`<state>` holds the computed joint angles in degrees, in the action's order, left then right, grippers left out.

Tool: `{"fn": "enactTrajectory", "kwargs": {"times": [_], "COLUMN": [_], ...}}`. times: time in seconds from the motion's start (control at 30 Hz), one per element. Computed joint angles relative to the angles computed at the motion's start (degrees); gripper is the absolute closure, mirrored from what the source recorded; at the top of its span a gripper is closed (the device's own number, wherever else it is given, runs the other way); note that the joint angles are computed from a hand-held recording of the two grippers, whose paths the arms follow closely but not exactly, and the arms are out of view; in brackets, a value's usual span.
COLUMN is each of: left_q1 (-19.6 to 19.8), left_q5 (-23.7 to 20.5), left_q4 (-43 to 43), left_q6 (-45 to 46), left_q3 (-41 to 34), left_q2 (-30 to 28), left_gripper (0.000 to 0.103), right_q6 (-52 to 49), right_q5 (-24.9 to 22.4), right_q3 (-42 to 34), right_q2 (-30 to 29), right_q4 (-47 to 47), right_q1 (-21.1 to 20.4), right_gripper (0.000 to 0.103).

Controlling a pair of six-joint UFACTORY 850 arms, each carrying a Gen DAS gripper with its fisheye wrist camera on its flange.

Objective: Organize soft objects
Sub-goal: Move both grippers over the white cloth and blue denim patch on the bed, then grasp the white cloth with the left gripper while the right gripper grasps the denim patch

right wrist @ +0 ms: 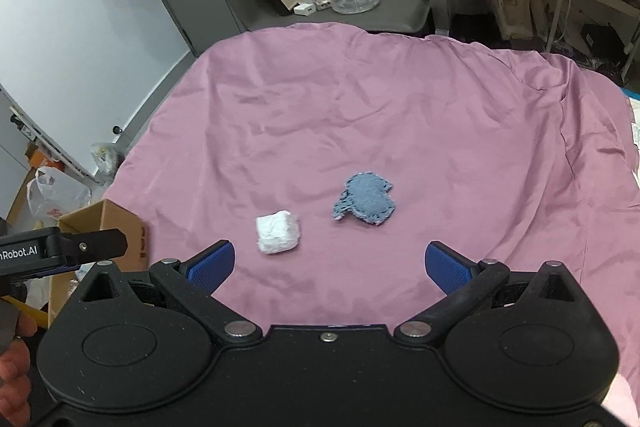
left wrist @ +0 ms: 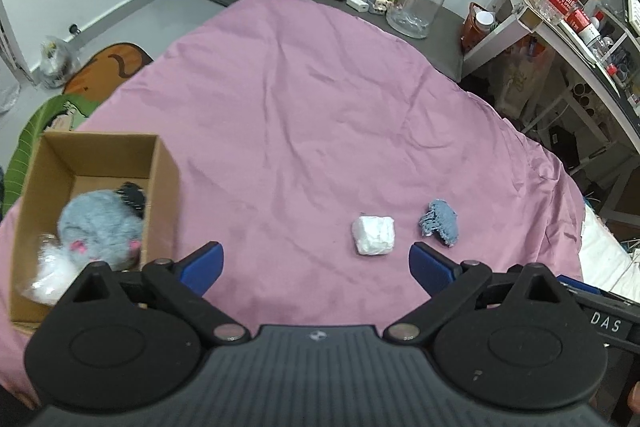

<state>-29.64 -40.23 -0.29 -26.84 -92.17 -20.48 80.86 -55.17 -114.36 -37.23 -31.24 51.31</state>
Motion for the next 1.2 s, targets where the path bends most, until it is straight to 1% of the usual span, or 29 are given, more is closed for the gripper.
{"fn": "enactTrajectory", "kwargs": {"times": [0.1,0.27,0.33,0.43,0.5,0.6,0.63,0.73,0.8,0.87,0.93,1.1,1.17,1.2], "left_q1": [-0.24,-0.4,-0.39,-0.51,-0.56,-0.63,-0.65,-0.82,-0.96,-1.03,-0.98,-1.38,-1.46,-1.44], "left_q5": [-0.73,-2.25,-2.97,-3.83,-4.41,-5.46,-6.0,-7.21,-7.72,-8.52,-8.96,-11.24,-11.51,-11.98], "left_q4": [-0.75,-2.15,-3.91,-5.5,-6.71,-8.53,-9.25,-10.82,-11.23,-12.04,-13.01,-12.16,-12.37,-12.55], "left_q6": [0.33,0.3,1.24,2.22,2.96,3.45,3.59,4.19,4.44,4.45,4.8,3.71,3.88,3.92], "left_q3": [-1.96,-5.1,-6.71,-8.91,-10.34,-12.37,-13.19,-15.36,-16.54,-18.21,-19.62,-23.41,-23.99,-24.32], "left_q2": [-2.16,-5.95,-7.8,-10.24,-11.86,-14.32,-15.21,-17.57,-18.86,-20.5,-21.87,-25.38,-26.11,-26.48], "left_gripper": [0.01,0.013,0.019,0.025,0.026,0.031,0.032,0.033,0.033,0.033,0.033,0.033,0.041,0.05], "right_q6": [-0.84,-2.07,-2.41,-3.1,-3.24,-4.3,-4.73,-5.79,-6.93,-8.17,-9.15,-12.03,-12.63,-13.03], "right_q5": [0.51,0.73,1.29,2.05,2.93,4.06,4.37,5.17,5.77,6.23,6.29,5.86,6.19,6.2], "right_q3": [0.36,0.84,1.36,2.14,2.93,3.75,3.93,4.05,3.88,3.45,2.84,0.92,0.66,0.4], "right_q2": [-0.1,-0.4,-0.43,-0.44,-0.34,-0.51,-0.62,-1.2,-1.79,-2.52,-3.26,-5.34,-5.82,-6.14], "right_q4": [1.13,2.8,3.51,4.27,4.51,6.08,6.66,8.12,9.43,10.87,11.86,14.08,14.86,15.23], "right_q1": [-1.07,-2.58,-3.2,-4.16,-4.78,-5.88,-6.24,-7.19,-7.88,-8.53,-8.99,-10.03,-10.38,-10.51], "right_gripper": [0.0,0.001,0.002,0.007,0.014,0.024,0.024,0.025,0.029,0.031,0.031,0.032,0.032,0.032]}}
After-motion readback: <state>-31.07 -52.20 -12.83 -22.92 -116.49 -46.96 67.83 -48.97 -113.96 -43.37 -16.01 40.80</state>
